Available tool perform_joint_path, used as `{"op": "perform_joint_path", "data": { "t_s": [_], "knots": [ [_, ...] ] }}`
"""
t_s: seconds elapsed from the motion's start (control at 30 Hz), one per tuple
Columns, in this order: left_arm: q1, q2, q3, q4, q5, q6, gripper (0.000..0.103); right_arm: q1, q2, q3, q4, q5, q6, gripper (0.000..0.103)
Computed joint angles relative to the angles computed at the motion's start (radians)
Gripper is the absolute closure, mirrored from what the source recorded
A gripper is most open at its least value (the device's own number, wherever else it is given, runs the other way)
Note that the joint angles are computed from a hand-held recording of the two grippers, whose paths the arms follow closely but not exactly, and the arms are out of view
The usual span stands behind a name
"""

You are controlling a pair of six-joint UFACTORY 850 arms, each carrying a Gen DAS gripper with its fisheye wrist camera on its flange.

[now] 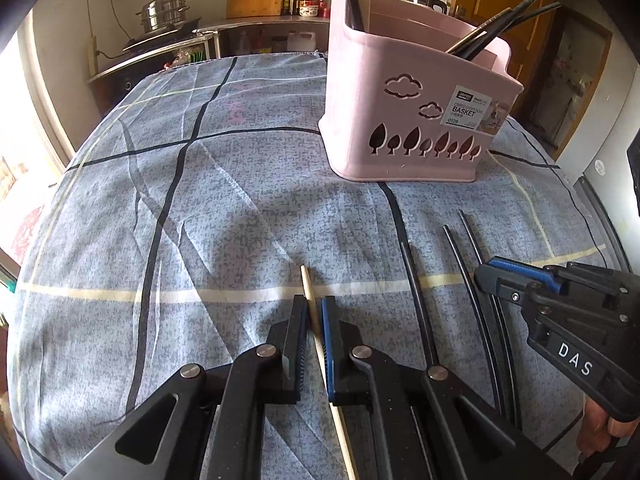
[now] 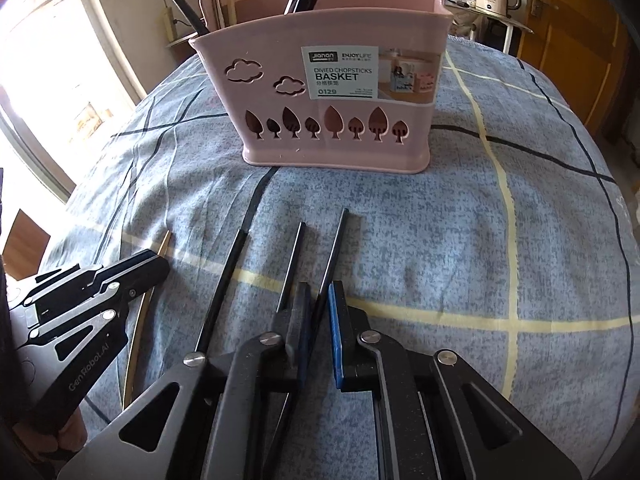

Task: Organize utensils
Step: 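Lift both held chopsticks and carry them over the pink basket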

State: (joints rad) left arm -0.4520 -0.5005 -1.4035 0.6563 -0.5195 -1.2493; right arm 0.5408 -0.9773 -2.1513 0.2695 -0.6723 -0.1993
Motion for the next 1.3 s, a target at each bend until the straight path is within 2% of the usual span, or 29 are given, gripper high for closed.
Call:
{"op": "perform_joint_path", "data": {
  "t_s": [0.1, 0.2, 0.53, 0.97, 1.3],
  "knots": [
    [0.004, -0.001, -0.005, -0.021, -0.002, 0.012, 0.098, -0.006, -0.009, -0.014, 0.033, -0.012, -0.013, 0.096],
    [0.016, 0.016, 0.012, -0.072, 0.039, 0.036, 0.099, -0.02, 0.012, 0.015, 0.102, -0.004, -0.058, 0.097],
    [0.009, 0.1, 0.05, 0.043, 0.116, -0.073, 0.099, -0.052, 0.152, 0.174, 0.321, 0.104, -0.258, 0.098],
    [0.013, 0.154, -0.004, 0.178, 0.132, -0.133, 0.099, -0.075, 0.187, 0.14, 0.482, 0.159, -0.383, 0.098],
    [0.031, 0.158, -0.017, 0.15, 0.154, -0.103, 0.099, -0.087, 0.21, 0.163, 0.545, 0.184, -0.441, 0.098]
  ]
}}
